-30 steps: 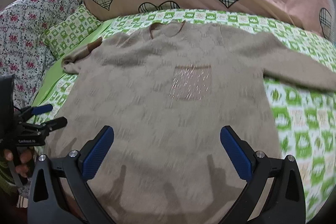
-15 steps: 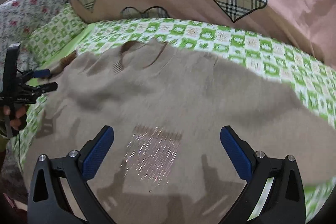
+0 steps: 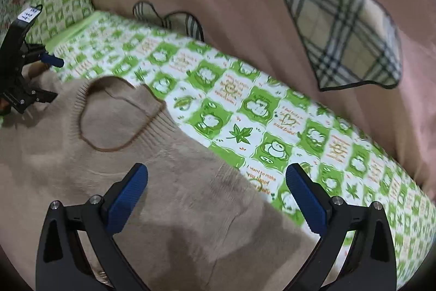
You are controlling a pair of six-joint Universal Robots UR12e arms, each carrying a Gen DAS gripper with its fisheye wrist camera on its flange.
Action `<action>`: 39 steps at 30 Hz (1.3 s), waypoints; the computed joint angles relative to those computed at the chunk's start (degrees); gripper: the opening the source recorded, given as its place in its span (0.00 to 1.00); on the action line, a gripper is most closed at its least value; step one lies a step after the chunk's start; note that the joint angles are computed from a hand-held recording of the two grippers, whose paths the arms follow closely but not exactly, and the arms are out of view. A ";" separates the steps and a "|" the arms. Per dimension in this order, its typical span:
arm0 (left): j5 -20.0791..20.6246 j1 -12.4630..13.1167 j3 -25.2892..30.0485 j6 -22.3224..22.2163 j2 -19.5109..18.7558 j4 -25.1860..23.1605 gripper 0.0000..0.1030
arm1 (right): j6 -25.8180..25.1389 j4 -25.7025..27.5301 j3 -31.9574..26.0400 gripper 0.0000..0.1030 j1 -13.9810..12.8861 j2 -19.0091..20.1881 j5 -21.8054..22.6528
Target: Fold small clothes
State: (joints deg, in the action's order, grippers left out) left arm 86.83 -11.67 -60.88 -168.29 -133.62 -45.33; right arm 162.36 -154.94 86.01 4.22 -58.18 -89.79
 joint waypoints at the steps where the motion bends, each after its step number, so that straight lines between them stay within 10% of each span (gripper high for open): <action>1: -1.59 0.19 -0.77 0.21 0.25 1.14 0.62 | -0.06 1.28 -0.47 0.98 -0.25 0.36 0.68; 3: -4.46 0.43 -2.61 1.13 1.05 3.39 0.27 | 0.71 3.10 -0.78 0.91 -0.65 0.73 1.91; 8: -2.06 -0.33 -8.40 -0.27 3.57 10.90 0.07 | 5.84 3.43 0.52 0.08 -1.78 -0.09 4.98; 18: 7.62 -0.70 -7.89 -10.27 3.49 15.46 0.05 | 15.39 -3.95 0.93 0.07 -1.96 -0.89 -1.16; 29: 4.46 1.00 -7.90 -15.99 1.89 16.04 0.10 | 19.93 -2.22 -2.29 0.08 -0.79 3.26 -6.45; 33: 8.44 0.72 -8.50 -17.91 3.10 14.82 0.33 | 21.56 -2.32 -1.88 0.30 -0.83 2.43 -6.12; 39: 14.09 -0.29 -11.92 -21.53 6.85 13.76 0.34 | 26.70 -6.24 4.87 0.46 -2.86 -3.66 -3.90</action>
State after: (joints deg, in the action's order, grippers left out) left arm 100.92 -11.96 -72.80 -189.82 -126.77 -31.57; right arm 189.06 -161.17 90.87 1.36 -61.84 -93.69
